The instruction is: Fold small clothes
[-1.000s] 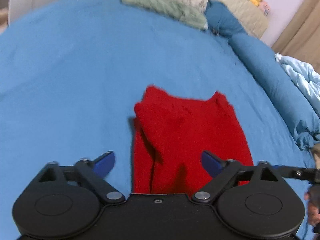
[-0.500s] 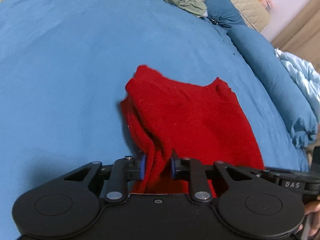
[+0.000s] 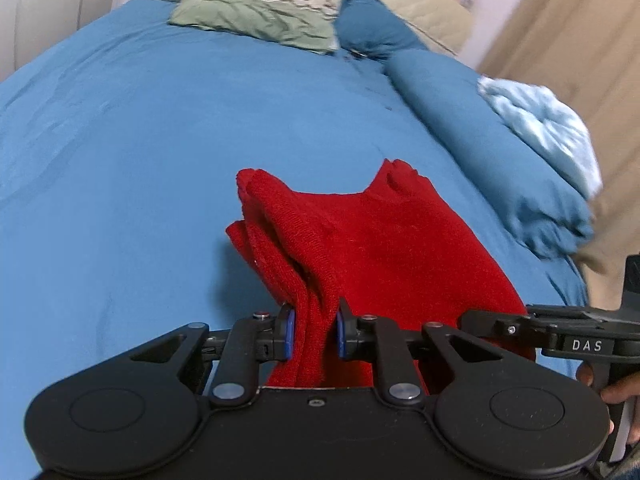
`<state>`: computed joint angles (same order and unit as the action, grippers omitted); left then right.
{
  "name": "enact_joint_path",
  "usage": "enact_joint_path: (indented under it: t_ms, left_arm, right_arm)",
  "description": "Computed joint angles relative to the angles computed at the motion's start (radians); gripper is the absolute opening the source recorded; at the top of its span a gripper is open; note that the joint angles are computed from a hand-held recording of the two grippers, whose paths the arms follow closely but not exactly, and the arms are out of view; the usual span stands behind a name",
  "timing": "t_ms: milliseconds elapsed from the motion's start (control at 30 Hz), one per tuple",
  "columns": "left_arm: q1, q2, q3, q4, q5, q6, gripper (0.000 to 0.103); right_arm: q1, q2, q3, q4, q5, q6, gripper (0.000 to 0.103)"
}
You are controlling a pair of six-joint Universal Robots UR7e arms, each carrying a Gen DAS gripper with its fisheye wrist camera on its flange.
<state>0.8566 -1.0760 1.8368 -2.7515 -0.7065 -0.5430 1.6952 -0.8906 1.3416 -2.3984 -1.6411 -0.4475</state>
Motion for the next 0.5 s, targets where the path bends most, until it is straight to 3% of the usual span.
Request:
enact_joint_path:
  t_ms: [100, 200, 300, 400, 500]
  left_arm:
    - [-0.056, 0.029, 0.068, -0.045, 0.012, -0.049, 0.020]
    - [-0.070, 0.095, 0.107, -0.105, 0.008, -0.077, 0.020]
    - [-0.064, 0.158, 0.111, -0.091, 0.019, -0.151, 0.021]
    - [-0.076, 0.183, 0.123, -0.084, 0.086, -0.198, 0.022]
    - [-0.076, 0.176, 0.121, -0.069, 0.095, -0.217, 0.030]
  right_arm:
    - [-0.026, -0.127, 0.152, -0.026, -0.005, -0.031, 0.039]
    - [-0.059, -0.210, 0.277, -0.072, -0.030, -0.067, 0.039]
    - [-0.111, -0.245, 0.376, -0.144, -0.057, -0.095, 0.039]
    - [-0.145, -0.256, 0.449, -0.242, -0.077, -0.144, 0.041]
    - [-0.171, -0.270, 0.469, -0.264, -0.037, -0.113, 0.053]
